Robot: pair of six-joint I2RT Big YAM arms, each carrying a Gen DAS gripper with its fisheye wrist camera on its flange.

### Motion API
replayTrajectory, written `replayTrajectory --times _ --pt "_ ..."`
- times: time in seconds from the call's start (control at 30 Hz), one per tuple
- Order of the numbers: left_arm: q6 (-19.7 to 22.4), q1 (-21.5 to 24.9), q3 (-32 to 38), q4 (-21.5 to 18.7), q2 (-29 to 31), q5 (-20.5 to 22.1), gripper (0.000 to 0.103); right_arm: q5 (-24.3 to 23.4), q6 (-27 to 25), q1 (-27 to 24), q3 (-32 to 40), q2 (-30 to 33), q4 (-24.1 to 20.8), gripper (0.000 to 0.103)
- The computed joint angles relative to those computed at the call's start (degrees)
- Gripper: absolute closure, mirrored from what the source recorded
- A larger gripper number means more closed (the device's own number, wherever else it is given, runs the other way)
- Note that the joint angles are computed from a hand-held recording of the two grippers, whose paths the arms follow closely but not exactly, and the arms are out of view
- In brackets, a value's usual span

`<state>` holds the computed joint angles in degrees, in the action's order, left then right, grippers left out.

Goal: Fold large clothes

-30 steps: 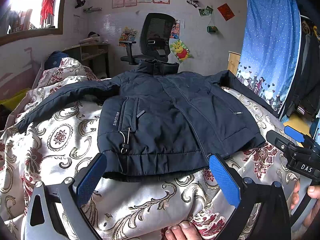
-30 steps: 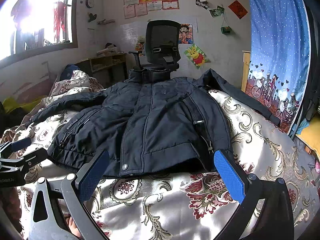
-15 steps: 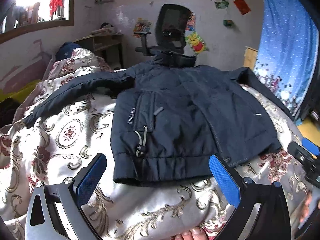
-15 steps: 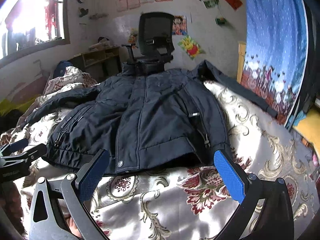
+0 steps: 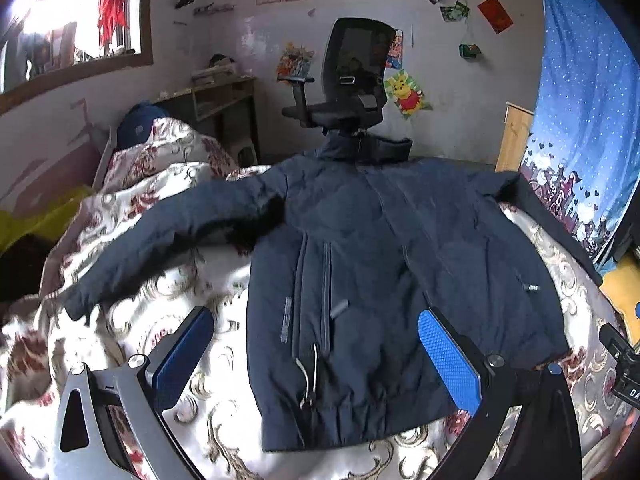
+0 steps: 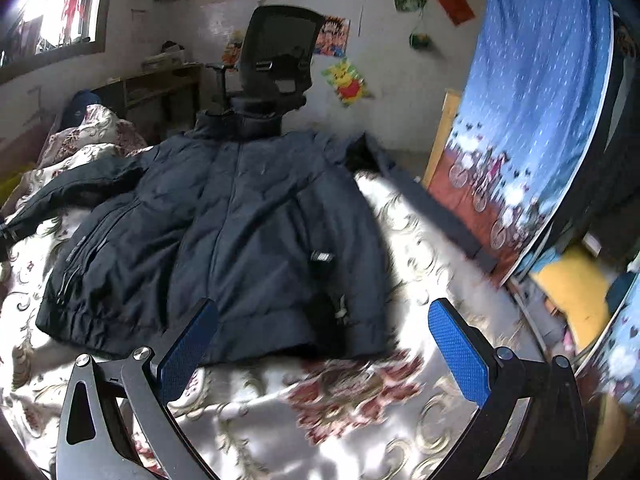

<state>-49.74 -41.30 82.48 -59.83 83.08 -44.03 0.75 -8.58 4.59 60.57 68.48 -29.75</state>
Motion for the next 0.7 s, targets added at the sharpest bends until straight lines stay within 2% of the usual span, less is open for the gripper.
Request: replayTrajectory --times 0.2,0.37,0.5,0.6,0.7 --pt "2.19 2.71 5.76 -2.03 1.54 2.46 0.000 -1.56 0.69 -1.48 3.92 2.29 0.45 0.001" --pt "5.27 4.91 13.78 -6.67 5.38 2.58 0.000 -2.52 1.16 -2.57 6.53 4.90 1.85 0.001" --pt "8.28 7.29 21.68 -9.94 10.04 4.26 0.000 -2.87 1.89 -3.60 9.28 7.73 1.36 0.001" --pt "11.28 8.76 27.57 -10.87 14.10 5.45 0.000 -2.46 2.14 -4.14 11.39 10.29 1.36 0.001" --pt "15.25 10.07 32.09 -9.52 17.94 7.01 0.000 0.11 1.31 -3.95 13.86 13.11 1.34 0.001"
